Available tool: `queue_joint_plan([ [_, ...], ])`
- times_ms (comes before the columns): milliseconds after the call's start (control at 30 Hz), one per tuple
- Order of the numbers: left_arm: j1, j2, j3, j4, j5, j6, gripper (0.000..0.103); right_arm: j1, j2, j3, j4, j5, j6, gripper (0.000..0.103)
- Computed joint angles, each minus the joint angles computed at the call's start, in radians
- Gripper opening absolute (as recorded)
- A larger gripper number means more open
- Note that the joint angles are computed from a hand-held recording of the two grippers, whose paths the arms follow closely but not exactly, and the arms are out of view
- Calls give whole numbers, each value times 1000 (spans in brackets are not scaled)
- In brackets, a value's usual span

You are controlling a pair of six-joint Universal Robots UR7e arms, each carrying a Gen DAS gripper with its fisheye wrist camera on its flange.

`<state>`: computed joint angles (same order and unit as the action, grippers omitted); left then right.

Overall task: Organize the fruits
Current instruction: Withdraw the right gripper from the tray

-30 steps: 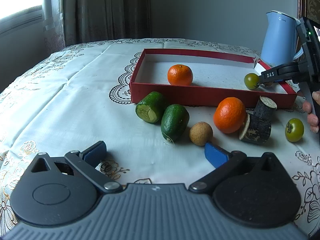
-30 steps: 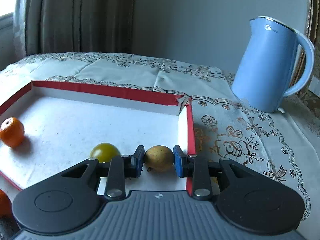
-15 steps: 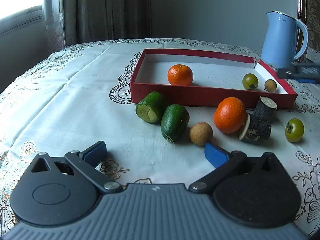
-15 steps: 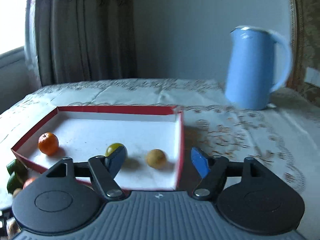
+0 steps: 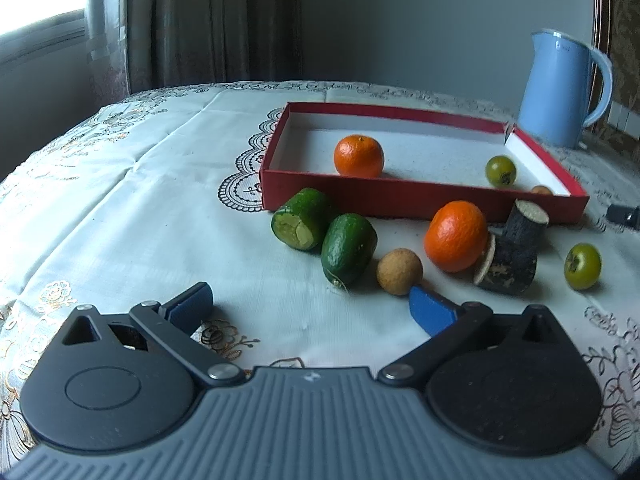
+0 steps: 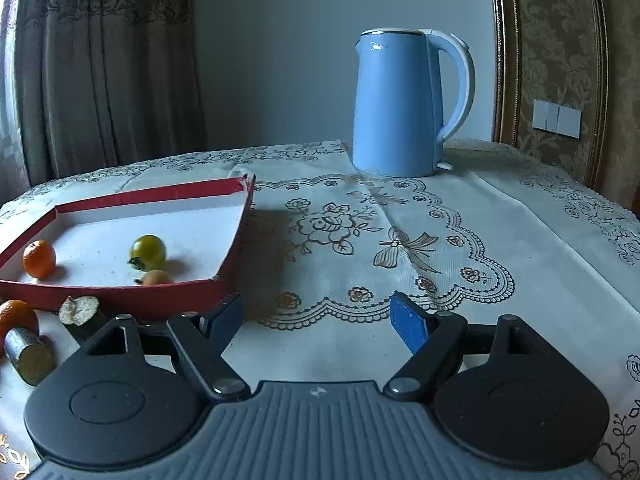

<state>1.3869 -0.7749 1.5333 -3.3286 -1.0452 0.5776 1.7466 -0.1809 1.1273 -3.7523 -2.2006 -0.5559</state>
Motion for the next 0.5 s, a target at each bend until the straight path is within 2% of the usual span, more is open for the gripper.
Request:
queue_joint_plan([
  [333,-11,-2,9,-14,-8,24,103,-2,-3,1,23,2,11,80],
  [500,-13,-26,50,-52,-92,37,103,-3,-6,3,37,-5,28,80],
])
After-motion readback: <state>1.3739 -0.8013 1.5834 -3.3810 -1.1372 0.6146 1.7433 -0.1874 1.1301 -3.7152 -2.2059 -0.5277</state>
